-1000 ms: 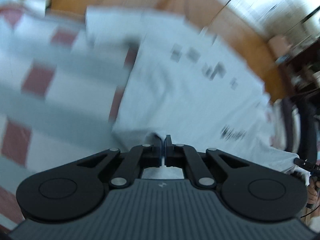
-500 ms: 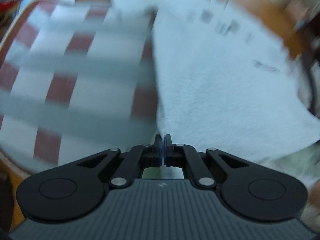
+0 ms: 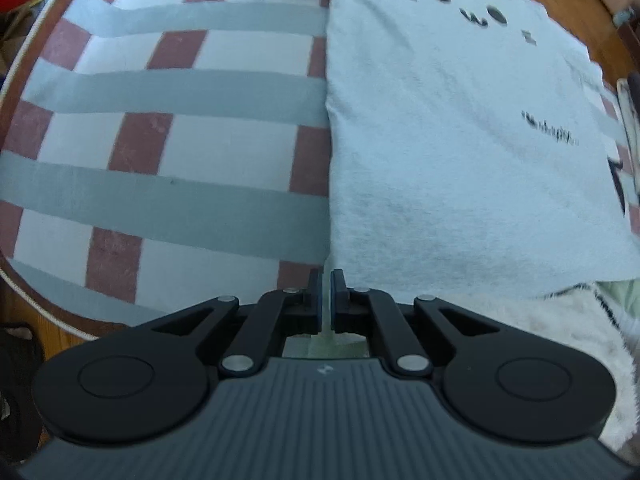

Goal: Fold clothes

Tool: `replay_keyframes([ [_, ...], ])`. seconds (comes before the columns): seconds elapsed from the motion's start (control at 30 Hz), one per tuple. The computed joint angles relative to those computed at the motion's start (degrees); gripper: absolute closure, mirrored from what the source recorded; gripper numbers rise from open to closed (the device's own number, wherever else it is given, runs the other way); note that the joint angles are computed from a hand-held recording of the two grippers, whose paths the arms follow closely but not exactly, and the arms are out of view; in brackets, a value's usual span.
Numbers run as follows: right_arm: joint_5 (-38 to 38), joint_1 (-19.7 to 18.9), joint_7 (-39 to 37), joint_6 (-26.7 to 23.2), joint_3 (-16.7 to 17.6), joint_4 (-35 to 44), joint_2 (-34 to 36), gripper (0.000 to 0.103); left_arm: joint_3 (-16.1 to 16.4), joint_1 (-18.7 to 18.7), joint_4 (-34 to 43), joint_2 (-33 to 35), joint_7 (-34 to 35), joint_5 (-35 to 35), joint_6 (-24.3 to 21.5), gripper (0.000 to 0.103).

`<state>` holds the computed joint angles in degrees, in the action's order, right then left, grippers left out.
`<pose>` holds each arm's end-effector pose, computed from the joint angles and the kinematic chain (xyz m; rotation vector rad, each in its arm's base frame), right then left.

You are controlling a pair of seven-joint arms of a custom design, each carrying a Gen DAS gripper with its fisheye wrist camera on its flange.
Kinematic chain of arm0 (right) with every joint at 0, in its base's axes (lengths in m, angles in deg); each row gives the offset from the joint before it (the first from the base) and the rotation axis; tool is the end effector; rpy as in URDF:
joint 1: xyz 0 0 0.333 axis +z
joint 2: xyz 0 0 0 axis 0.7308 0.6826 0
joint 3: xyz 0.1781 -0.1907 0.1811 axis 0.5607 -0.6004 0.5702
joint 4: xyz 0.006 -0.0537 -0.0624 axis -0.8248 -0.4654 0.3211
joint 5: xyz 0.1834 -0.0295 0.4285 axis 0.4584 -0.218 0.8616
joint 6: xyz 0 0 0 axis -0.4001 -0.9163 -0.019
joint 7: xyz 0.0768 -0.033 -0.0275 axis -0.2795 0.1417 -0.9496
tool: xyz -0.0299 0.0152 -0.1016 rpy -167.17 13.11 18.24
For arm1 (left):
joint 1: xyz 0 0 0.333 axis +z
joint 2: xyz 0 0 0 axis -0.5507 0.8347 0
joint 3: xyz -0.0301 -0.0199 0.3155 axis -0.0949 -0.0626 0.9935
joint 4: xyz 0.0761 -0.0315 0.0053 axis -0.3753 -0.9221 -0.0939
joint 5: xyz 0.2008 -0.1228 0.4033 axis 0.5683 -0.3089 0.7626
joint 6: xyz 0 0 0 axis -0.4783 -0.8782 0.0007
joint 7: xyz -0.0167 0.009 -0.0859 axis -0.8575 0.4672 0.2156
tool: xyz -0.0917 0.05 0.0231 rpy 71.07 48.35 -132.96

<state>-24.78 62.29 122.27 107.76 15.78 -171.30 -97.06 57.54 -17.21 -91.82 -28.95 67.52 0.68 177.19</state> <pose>0.4301 0.0712 0.5460 -2.0557 1.6934 0.0444 0.4420 0.1368 0.5607 -2.1362 2.0409 -0.3731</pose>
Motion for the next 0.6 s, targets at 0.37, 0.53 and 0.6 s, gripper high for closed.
replay_keyframes([
  [0.37,3.52,0.65,-12.10,7.13,-3.13,15.82,13.93,0.066,-2.56,-1.37,3.94,3.13,-1.56,-0.75,18.14,0.053],
  [0.53,17.65,1.09,-12.88,10.84,-3.98,29.33,30.12,0.058,-1.89,-2.75,12.24,17.69,-10.59,-6.09,25.47,0.051],
  [0.6,17.55,-0.36,-11.10,12.46,-2.66,34.42,36.07,0.052,-3.37,-1.52,16.28,23.51,-16.72,-1.61,27.49,0.048],
])
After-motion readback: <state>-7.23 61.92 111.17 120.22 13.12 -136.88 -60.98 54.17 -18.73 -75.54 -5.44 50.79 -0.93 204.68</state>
